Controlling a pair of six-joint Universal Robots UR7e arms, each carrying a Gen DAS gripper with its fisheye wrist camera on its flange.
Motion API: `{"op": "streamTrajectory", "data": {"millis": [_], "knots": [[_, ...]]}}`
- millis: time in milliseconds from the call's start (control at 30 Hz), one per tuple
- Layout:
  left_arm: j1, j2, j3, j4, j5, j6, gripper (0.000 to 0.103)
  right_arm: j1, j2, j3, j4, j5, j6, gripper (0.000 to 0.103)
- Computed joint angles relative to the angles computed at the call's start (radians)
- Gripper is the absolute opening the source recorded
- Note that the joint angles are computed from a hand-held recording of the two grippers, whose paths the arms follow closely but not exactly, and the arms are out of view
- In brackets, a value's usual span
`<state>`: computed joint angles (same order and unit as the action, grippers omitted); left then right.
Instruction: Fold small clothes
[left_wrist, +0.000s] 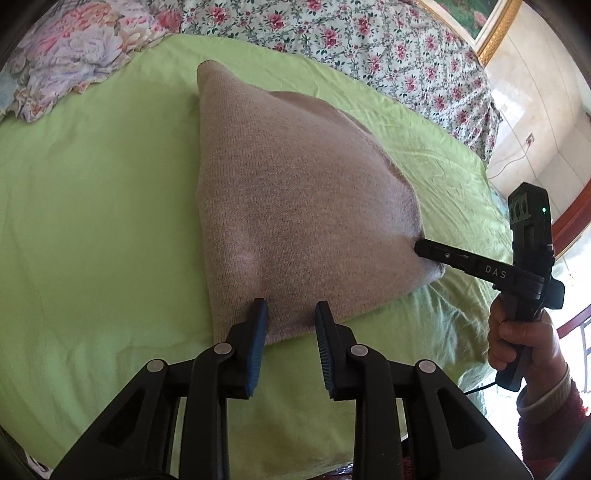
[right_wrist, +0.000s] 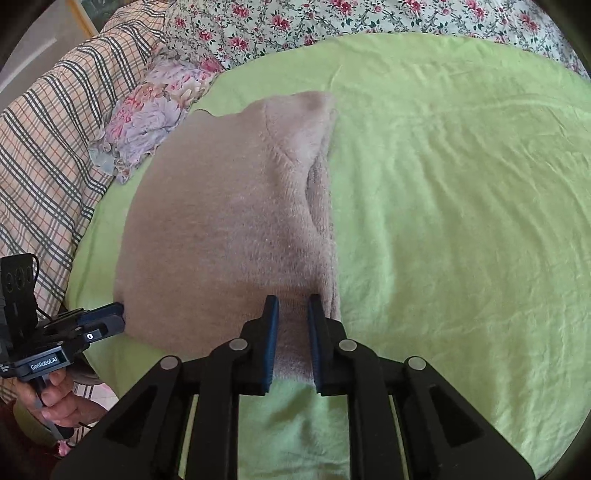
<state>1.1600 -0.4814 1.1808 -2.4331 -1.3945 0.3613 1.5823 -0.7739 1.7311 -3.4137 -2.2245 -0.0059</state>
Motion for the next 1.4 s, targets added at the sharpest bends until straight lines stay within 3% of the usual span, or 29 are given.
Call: {"op": "streamTrajectory", "data": {"millis": [267, 367, 433, 533, 633, 933, 1100, 1400], "knots": [[0.002, -0.035, 0.014, 0.050, 0.019, -0.006, 0.030, 0.047, -0.030, 0.071, -0.030, -0.081, 0.066, 0.020], [-0.005, -0.065, 0.062, 0.013, 0.050, -0.010, 0.046, 0.064, -0.029, 0.090, -0.052, -0.093, 0.084, 0.023], [-0.009, -0.083, 0.092, -0.015, 0.067, -0.013, 0.049, 0.076, -0.021, 0.102, -0.080, -0.097, 0.082, 0.039], [-0.014, -0.104, 0.125, -0.039, 0.084, -0.011, 0.055, 0.096, 0.002, 0.110, -0.120, -0.114, 0.063, 0.045], [-0.028, -0.124, 0.172, -0.085, 0.142, 0.007, 0.068, 0.109, 0.019, 0.115, -0.128, -0.125, 0.063, 0.053], [-0.044, -0.179, 0.293, -0.160, 0.267, 0.043, 0.076, 0.140, 0.051, 0.155, -0.146, -0.189, 0.051, 0.076], [-0.048, -0.190, 0.309, -0.201, 0.310, 0.037, 0.078, 0.142, 0.050, 0.165, -0.154, -0.195, 0.041, 0.080], [-0.078, -0.142, 0.273, -0.301, 0.380, 0.078, 0.082, 0.145, 0.065, 0.096, -0.151, -0.176, -0.073, 0.086]]}}
